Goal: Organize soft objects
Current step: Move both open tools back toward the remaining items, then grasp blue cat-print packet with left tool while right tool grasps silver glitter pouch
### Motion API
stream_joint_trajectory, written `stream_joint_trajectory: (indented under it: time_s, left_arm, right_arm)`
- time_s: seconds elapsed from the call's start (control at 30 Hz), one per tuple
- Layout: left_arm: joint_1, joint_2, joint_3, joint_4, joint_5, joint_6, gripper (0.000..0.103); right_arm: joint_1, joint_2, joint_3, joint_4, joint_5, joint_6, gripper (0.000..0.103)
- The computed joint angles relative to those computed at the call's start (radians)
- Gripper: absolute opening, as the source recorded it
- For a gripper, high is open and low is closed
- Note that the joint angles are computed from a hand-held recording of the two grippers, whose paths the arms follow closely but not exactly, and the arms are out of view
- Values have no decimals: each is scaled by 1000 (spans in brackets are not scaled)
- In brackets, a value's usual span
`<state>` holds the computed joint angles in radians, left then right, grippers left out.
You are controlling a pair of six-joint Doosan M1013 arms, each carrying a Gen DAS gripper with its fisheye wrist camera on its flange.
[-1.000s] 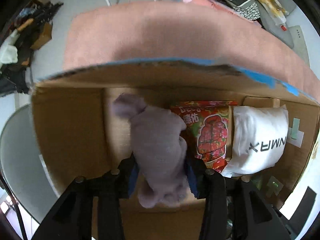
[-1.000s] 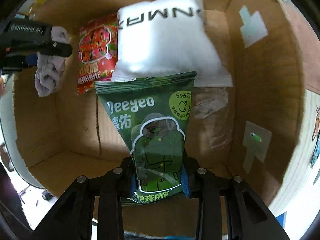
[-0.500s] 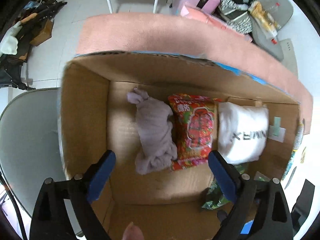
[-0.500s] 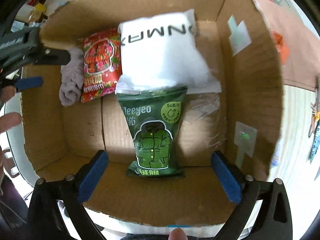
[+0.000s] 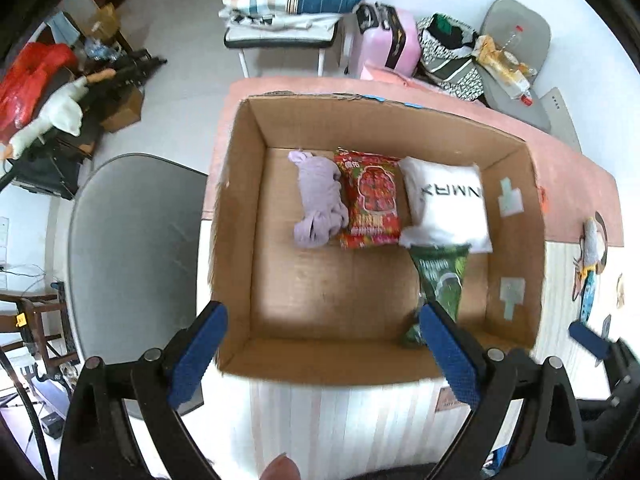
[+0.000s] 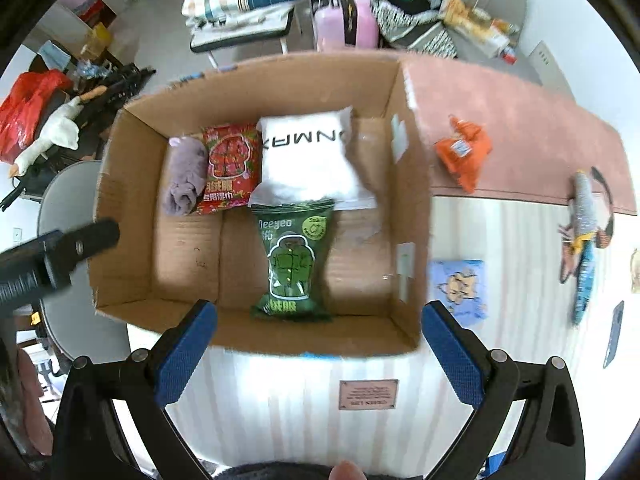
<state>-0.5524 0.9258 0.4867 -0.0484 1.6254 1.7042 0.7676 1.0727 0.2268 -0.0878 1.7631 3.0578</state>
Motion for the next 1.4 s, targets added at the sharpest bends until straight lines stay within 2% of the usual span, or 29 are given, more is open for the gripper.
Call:
stream_joint_trajectory:
  time_s: [0.13,0.23,0.37,0.57,0.73,0.9,1.0,1.07,1.13,1.23,1.4]
  left_arm:
    - [-2,-98,152,-2,-103,8,98]
    - [-1,-137,202,-6,-135,14,98]
    - [-4,-184,259,-18,-169,22,102]
    - [-24,-199,255,-37,-175,13,102]
    - [-91,-198,243,19,-176,67,102]
    - [-177,-136,167,0,-82,121,102]
    - [-230,-55,70,-3,42,177,102]
    - [-275,4,9,38,108,271,102]
    - [-326,37,-3,131,125,418,102]
    - [-377,54,41,258,111,622,102]
    - [-411,127,15,383,216,769,102]
  right_arm:
    - [27,-18,-15,-58,24,-16,103]
    - [40,-24,-28,-85,39,-26,103]
    - [53,-65,29,-106,-14,-27,103]
    - [67,-223,312,-149,-218,80,103]
    - [73,-389,612,-145,-361,236,103]
    - [87,-555,908,-115,-410,465,103]
    - [97,-642,1068,-81,-449,580,103]
    - [104,-696,1170,-55,-486,638,103]
    - [104,-727,1231,-26,-498,656,103]
    - [99,-764,1316,22,-527,647,103]
    - [94,-815,1429,73,-598,639,103]
